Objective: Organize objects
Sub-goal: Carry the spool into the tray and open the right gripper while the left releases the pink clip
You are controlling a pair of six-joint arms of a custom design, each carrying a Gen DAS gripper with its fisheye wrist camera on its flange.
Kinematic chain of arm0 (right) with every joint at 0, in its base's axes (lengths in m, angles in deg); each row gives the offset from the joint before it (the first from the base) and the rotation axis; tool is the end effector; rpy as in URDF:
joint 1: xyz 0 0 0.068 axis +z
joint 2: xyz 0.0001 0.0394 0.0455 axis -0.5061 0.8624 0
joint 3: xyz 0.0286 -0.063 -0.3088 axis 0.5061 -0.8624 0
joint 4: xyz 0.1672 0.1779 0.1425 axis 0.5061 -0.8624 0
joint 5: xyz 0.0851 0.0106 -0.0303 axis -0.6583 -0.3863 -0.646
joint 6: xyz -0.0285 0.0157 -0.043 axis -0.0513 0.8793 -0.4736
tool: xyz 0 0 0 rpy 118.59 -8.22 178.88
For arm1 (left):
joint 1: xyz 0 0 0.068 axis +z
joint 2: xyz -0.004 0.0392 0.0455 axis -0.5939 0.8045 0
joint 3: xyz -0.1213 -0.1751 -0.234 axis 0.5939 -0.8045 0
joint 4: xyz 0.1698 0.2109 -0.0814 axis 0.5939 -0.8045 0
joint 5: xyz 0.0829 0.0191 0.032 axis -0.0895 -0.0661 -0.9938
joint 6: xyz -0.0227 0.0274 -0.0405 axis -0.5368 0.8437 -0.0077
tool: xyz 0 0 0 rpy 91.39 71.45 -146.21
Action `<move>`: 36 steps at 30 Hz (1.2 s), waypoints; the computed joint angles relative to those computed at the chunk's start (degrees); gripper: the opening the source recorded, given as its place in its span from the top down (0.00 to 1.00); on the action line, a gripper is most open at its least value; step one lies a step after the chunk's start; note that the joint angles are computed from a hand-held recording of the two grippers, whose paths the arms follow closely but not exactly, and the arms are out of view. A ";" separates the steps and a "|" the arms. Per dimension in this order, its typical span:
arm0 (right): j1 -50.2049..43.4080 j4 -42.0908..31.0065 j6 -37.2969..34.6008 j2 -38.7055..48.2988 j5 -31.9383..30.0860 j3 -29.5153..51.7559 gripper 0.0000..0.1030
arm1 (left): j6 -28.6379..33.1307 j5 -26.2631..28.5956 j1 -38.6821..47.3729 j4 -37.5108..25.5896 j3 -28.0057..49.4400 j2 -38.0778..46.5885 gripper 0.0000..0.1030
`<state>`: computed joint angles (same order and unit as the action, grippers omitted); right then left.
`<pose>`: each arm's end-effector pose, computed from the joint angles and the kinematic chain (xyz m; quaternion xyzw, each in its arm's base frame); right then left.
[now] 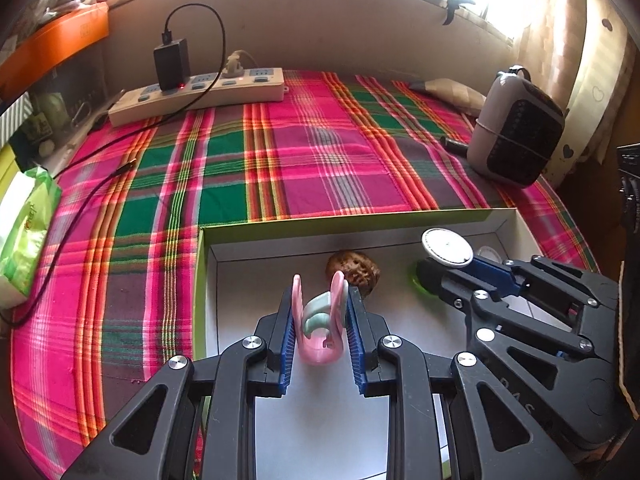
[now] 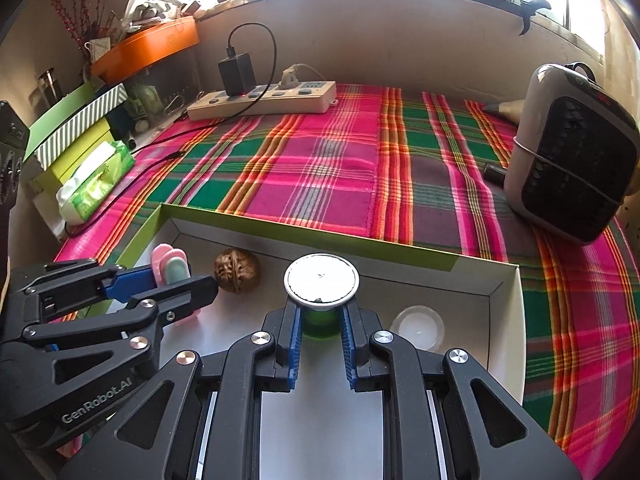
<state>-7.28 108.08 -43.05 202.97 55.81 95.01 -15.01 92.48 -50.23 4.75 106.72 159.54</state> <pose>0.2599 0.1082 0.0448 -0.0664 0.9357 0.0759 0.3380 0.2750 -0.0717 0.0564 0.1079 0.9448 -0.0972 0.2938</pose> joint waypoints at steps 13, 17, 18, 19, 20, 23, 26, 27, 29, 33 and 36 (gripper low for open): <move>-0.38 -0.58 -0.08 -0.13 -0.53 0.24 0.82 | -0.47 -0.94 -0.21 -0.34 0.71 0.51 0.79; -0.41 -0.90 -0.09 -0.09 -0.46 0.40 0.76 | -0.54 -1.29 -0.07 -0.60 1.05 0.90 0.75; -0.41 -0.82 -0.10 0.01 -0.47 0.37 0.71 | -0.72 -1.07 0.10 -0.76 1.16 1.00 0.74; -0.38 -0.73 -0.04 0.11 -0.35 0.36 0.70 | -0.76 -1.03 0.11 -0.65 1.07 0.95 0.74; -0.41 -0.58 -0.05 0.18 -0.38 0.32 0.70 | -0.71 -1.05 0.05 -0.65 1.04 0.91 0.74; -0.46 -0.65 -0.10 0.15 -0.20 0.35 0.70 | -0.28 -1.07 0.40 -0.57 1.27 1.28 0.74; -0.44 -0.44 -0.04 0.12 -0.11 0.23 0.70 | -0.61 -1.19 0.15 -0.58 1.26 1.28 0.74; -0.43 -0.54 -0.01 0.10 0.03 0.27 0.69 | -0.71 -1.37 0.09 -0.68 1.32 1.28 0.74; -0.55 -0.62 -0.04 -0.02 -0.04 0.24 0.69 | -0.74 -1.50 -0.01 -0.76 1.29 1.19 0.74; -0.51 -0.50 -0.06 -0.33 -0.05 0.02 0.63 | -1.00 -1.57 -0.01 -0.67 0.77 0.71 0.73; -0.44 -0.30 -0.02 -0.60 0.29 -0.33 0.62 | -0.88 -1.60 0.05 -0.72 0.82 0.73 0.73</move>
<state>-7.72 107.78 -43.07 202.37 56.10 94.68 -15.90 90.89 -50.18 4.03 107.54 160.27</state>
